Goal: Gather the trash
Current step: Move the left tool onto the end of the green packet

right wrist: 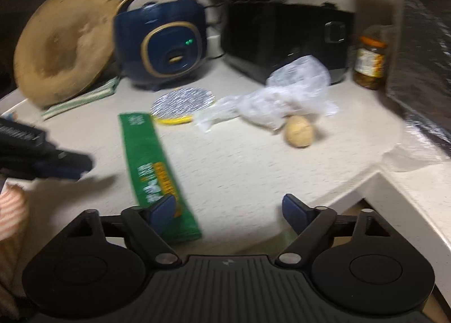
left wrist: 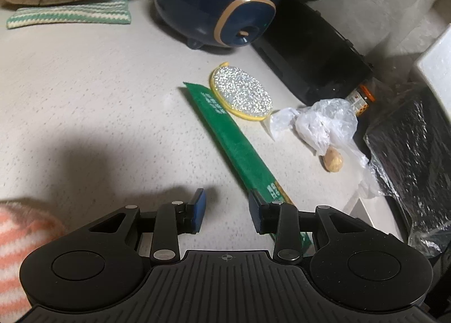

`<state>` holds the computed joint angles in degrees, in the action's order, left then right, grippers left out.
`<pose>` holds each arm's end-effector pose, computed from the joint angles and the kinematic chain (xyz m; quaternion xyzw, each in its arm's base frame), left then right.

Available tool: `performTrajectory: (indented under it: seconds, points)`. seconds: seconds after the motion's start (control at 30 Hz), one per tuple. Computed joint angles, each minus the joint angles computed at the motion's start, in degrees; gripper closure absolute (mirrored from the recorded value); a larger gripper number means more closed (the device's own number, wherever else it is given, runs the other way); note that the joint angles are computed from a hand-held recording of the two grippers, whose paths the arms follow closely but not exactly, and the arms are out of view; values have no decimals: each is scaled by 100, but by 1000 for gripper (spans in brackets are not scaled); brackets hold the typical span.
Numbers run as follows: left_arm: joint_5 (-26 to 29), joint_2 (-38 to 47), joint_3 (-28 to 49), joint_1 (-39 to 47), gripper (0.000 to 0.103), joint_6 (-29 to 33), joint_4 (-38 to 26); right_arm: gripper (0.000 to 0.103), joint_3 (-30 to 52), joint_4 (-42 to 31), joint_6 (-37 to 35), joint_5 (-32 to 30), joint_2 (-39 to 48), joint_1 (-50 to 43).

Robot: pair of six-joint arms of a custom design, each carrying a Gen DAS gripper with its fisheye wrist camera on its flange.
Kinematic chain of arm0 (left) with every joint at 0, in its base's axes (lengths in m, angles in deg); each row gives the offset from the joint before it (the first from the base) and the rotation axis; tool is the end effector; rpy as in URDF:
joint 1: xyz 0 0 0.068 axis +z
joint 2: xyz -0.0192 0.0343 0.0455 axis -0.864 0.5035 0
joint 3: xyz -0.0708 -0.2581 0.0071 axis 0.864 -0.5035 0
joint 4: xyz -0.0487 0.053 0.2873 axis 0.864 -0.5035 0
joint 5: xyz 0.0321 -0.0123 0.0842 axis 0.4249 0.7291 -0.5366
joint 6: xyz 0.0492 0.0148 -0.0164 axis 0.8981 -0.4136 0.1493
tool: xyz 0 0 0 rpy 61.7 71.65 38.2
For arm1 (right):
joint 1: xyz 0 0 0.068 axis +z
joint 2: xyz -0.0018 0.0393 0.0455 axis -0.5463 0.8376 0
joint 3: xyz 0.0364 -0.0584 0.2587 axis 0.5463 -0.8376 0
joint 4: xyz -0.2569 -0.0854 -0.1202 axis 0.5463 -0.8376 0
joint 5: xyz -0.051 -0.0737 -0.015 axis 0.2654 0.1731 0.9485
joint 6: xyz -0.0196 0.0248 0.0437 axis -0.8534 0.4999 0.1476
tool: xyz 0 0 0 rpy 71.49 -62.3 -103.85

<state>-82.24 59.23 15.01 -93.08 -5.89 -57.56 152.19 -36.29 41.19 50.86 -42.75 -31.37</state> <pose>0.1578 -0.1020 0.4540 -0.1159 0.9138 -0.2352 0.3103 0.1486 0.0116 0.4164 -0.0695 0.8995 0.0898 0.4219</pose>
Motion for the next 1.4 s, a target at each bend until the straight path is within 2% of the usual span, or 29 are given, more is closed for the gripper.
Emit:
performTrajectory:
  seconds: [0.17,0.23,0.3,0.47,0.6,0.8,0.9,0.97,1.1,1.23,1.3,1.4]
  points:
    - [-48,173,24,-56,66,62,77,19,21,-92,-152,-446,52,-471]
    - [-89,313,63,-98,66,116,183,38,78,-234,-99,-459,110,-331]
    - [-173,511,174,-172,66,193,224,44,154,-477,-82,-700,181,-153]
    - [-327,849,441,-327,66,362,174,44,171,-729,-101,-970,83,679]
    - [-358,963,500,-297,66,447,191,43,175,-682,-67,-676,-24,1016]
    - [-401,1029,471,-64,66,303,542,27,-25,-240,-3,-330,-303,338]
    - [-450,1306,704,-144,66,503,642,26,-192,-63,79,-217,-277,70]
    - [-689,1503,875,-372,66,833,670,26,-288,17,139,-257,-234,-49]
    - [-1575,1907,1162,-944,66,1422,374,26,-467,190,315,86,-201,210]
    - [-2206,1904,985,-1263,64,1820,98,26,-506,295,291,246,-120,339]
    - [-2319,1691,778,-1292,62,1908,33,26,-480,277,219,209,-82,329]
    - [-2176,1332,515,-1157,61,1942,-109,25,-490,256,177,279,-109,419]
